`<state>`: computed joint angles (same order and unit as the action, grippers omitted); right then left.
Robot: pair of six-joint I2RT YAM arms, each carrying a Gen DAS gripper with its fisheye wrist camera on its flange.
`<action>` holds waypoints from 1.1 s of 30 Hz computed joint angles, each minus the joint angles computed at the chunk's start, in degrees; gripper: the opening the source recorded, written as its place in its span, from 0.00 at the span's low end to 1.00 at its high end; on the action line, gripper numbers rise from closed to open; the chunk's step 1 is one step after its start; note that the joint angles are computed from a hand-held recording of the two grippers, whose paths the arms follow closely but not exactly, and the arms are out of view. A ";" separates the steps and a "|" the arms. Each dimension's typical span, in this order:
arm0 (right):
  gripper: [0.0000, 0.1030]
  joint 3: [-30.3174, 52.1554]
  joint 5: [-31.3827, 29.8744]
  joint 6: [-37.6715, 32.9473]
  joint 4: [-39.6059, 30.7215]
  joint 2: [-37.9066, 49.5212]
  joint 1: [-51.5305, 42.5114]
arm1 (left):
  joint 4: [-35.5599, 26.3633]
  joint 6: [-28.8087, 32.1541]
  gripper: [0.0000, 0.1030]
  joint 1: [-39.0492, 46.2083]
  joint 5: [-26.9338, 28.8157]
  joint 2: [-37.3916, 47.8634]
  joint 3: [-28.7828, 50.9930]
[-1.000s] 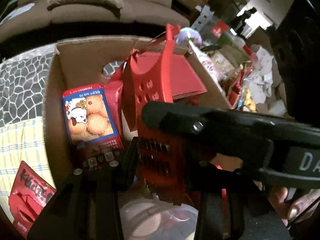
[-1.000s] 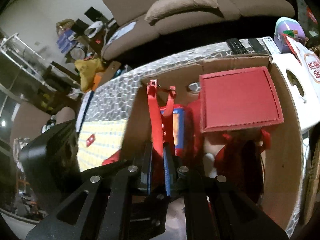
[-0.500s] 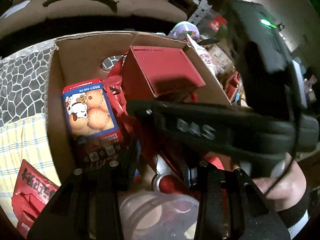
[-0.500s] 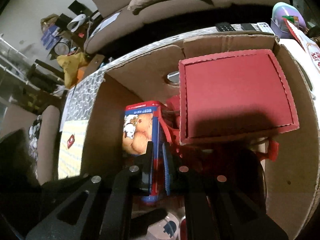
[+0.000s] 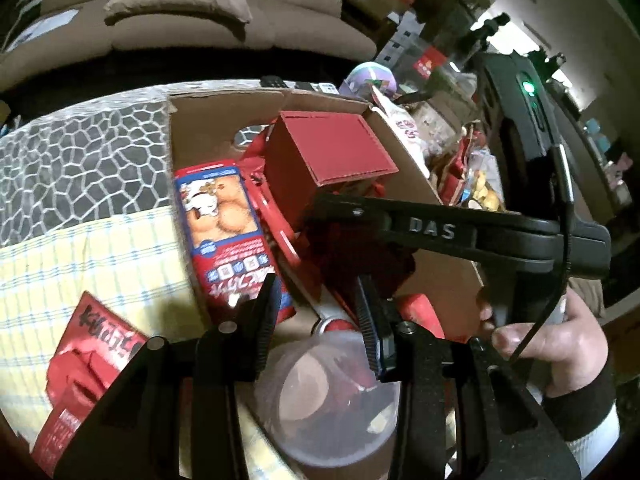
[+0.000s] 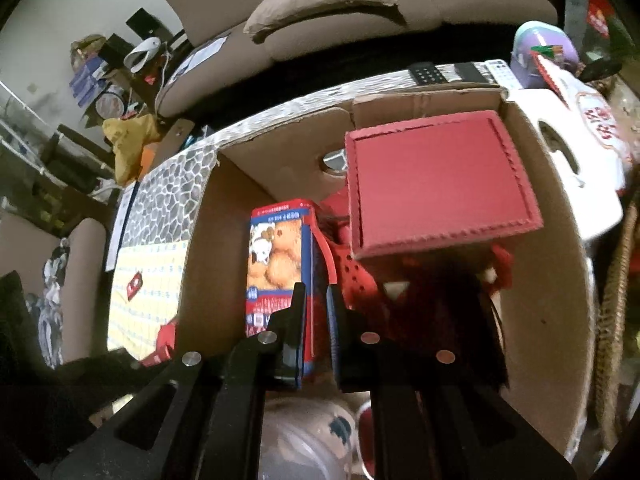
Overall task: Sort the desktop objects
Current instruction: 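Withdraw the right gripper from the box back over the table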
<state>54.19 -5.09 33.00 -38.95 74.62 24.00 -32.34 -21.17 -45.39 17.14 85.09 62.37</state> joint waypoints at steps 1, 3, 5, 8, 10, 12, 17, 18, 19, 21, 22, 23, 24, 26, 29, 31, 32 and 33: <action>0.13 0.22 0.72 0.64 -0.73 -0.46 0.83 | -0.90 0.02 0.34 -0.04 -0.58 -1.24 -0.42; 0.14 0.21 2.34 1.90 -2.54 -2.06 2.59 | -2.40 -0.16 0.34 0.03 -1.24 -2.98 -0.71; 0.17 0.04 3.57 3.14 -4.33 -3.68 4.33 | -3.97 -0.12 0.34 0.25 -1.95 -5.27 -1.46; 0.24 0.48 6.61 4.70 -7.60 -5.64 7.49 | -6.05 -0.37 0.38 0.02 -3.10 -8.50 -2.56; 0.34 0.54 8.33 6.10 -9.45 -7.22 9.67 | -7.74 -0.61 0.41 -0.16 -3.92 -11.54 -3.66; 0.47 0.78 10.06 8.07 -11.32 -8.65 12.09 | -9.10 -1.01 0.45 -0.27 -4.46 -13.84 -4.40; 0.61 2.03 14.40 13.81 -15.78 -10.63 19.68 | -13.50 -1.90 0.53 -0.30 -5.74 -20.49 -6.28; 0.62 2.24 15.10 15.10 -16.32 -10.75 21.22 | -14.33 -2.14 0.59 -0.29 -5.95 -21.70 -6.56; 0.67 2.35 15.75 16.37 -16.77 -10.92 22.69 | -15.08 -2.32 0.62 -0.12 -5.97 -22.92 -6.84; 0.74 2.53 16.94 18.92 -17.58 -11.17 25.66 | -16.84 -2.84 0.66 0.38 -5.75 -25.81 -7.25; 0.79 2.73 17.56 20.42 -18.08 -11.25 27.41 | -18.07 -2.90 0.67 0.52 -5.96 -26.95 -7.17; 0.82 2.89 18.04 21.53 -18.61 -11.31 28.70 | -19.03 -2.94 0.73 0.49 -6.29 -27.76 -6.96; 0.83 3.38 18.82 23.20 -19.38 -11.05 30.56 | -20.05 -2.91 0.79 0.59 -6.59 -28.91 -6.84; 0.93 4.38 20.39 26.07 -20.87 -10.67 33.82 | -21.89 -2.83 0.88 0.97 -6.93 -31.46 -6.87; 1.00 5.63 23.28 30.39 -22.57 -10.41 38.61 | -24.03 -3.83 1.00 1.32 -7.23 -36.60 -8.17; 1.00 6.74 24.46 32.62 -23.79 -9.58 41.26 | -26.26 -3.98 1.00 1.42 -7.80 -39.18 -9.11; 1.00 7.41 25.23 34.00 -24.55 -8.95 42.81 | -27.12 -4.29 1.00 1.01 -8.55 -40.16 -9.43; 1.00 7.95 25.74 35.11 -24.97 -8.45 44.06 | -28.30 -4.25 1.00 1.15 -8.92 -41.54 -9.81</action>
<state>62.14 20.65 68.11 -63.91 66.16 68.06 -60.64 -25.42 -44.24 8.22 43.55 52.56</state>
